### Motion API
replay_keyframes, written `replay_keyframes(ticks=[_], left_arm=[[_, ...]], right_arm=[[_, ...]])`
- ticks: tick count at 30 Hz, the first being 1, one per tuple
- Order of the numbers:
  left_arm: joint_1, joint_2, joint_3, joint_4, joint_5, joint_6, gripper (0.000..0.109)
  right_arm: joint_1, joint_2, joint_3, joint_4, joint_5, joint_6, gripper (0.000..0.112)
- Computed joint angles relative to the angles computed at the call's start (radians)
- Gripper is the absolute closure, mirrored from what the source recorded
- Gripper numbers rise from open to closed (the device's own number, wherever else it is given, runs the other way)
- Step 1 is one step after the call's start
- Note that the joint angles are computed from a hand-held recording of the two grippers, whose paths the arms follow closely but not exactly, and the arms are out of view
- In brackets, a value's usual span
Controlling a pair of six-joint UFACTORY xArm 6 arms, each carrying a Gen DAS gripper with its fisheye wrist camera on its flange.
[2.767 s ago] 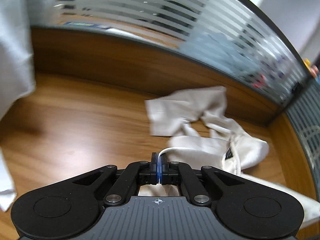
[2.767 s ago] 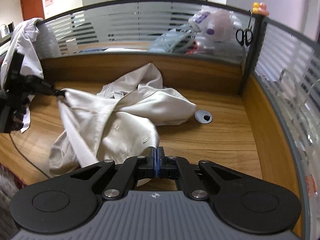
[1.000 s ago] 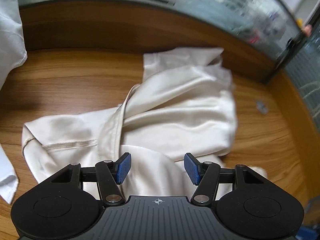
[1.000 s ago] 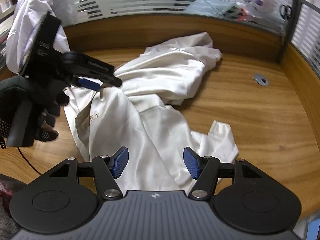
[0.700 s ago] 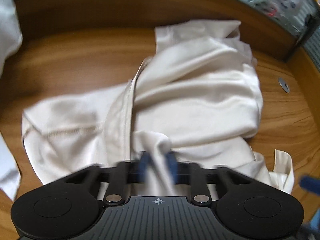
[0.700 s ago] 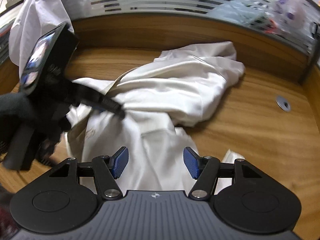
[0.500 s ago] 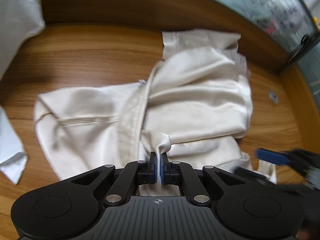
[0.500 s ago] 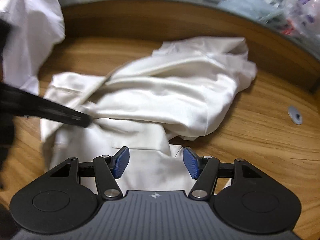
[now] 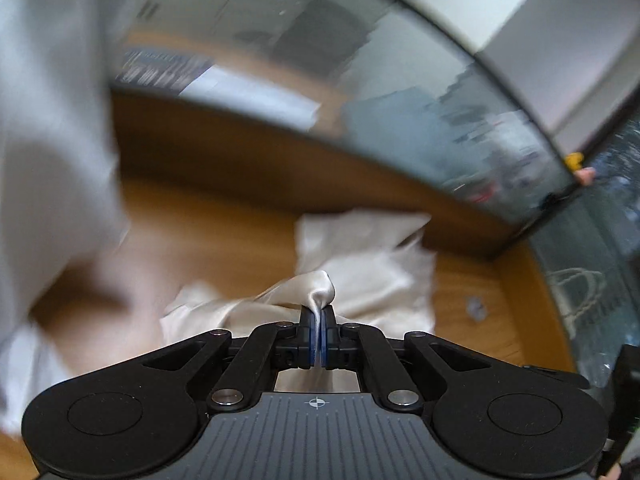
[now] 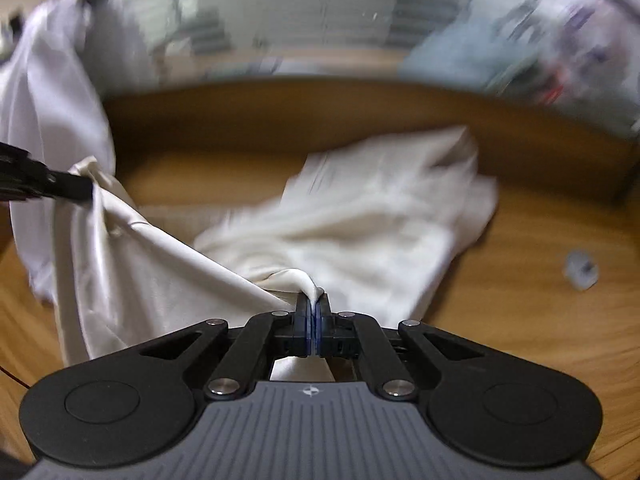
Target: Fold clothes
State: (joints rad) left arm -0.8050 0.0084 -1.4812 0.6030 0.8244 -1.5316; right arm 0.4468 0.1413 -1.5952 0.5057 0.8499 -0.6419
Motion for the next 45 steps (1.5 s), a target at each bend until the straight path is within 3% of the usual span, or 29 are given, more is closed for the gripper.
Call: replay_keyframes(ticks=[6,11,14,18,23,30,38,40,42,45], left_arm=[[0.054,0.152,-0.313,-0.002,-0.067,0.213,0.104],[0.064,0.196,-0.432,-0.027,-0.118,0.293,0.104],[0.057,0.134,-0.343,-0.030,-0.152,0.277,0.104],[0.033,-0.002,-0.111,0.003,-0.183,0.206,0.104],[-0.010,-0.150,0.164,-0.059,-0.141,0.183,0.104],[-0.093,-0.293,0.418,-0.068,-0.098,0.114,0.103],[-0.165,-0.340,0.527,-0.111,-0.059,0.140,0.099],[-0.180,-0.361,0.544,-0.092,-0.036,0.126,0.091],[-0.181,-0.370,0.548,-0.053,-0.027,0.102,0.082],[-0.181,-0.380,0.552,-0.001,-0.013,0.075,0.072]], right_arm=[[-0.061,-0.010,-0.156,0.073,-0.045,0.023,0.110],[-0.089,-0.039,-0.230,0.114,-0.070,0.046,0.110],[-0.102,-0.085,-0.203,0.157,-0.057,0.055,0.110],[-0.107,-0.182,-0.081,0.177,-0.011,0.034,0.110],[-0.093,-0.304,0.128,0.150,0.100,0.037,0.110],[-0.008,-0.469,0.419,0.033,0.138,0.081,0.110],[0.049,-0.549,0.565,-0.081,0.187,0.106,0.109],[0.058,-0.556,0.567,-0.115,0.189,0.116,0.105],[0.064,-0.561,0.562,-0.140,0.185,0.127,0.091],[0.076,-0.558,0.544,-0.140,0.156,0.146,0.082]])
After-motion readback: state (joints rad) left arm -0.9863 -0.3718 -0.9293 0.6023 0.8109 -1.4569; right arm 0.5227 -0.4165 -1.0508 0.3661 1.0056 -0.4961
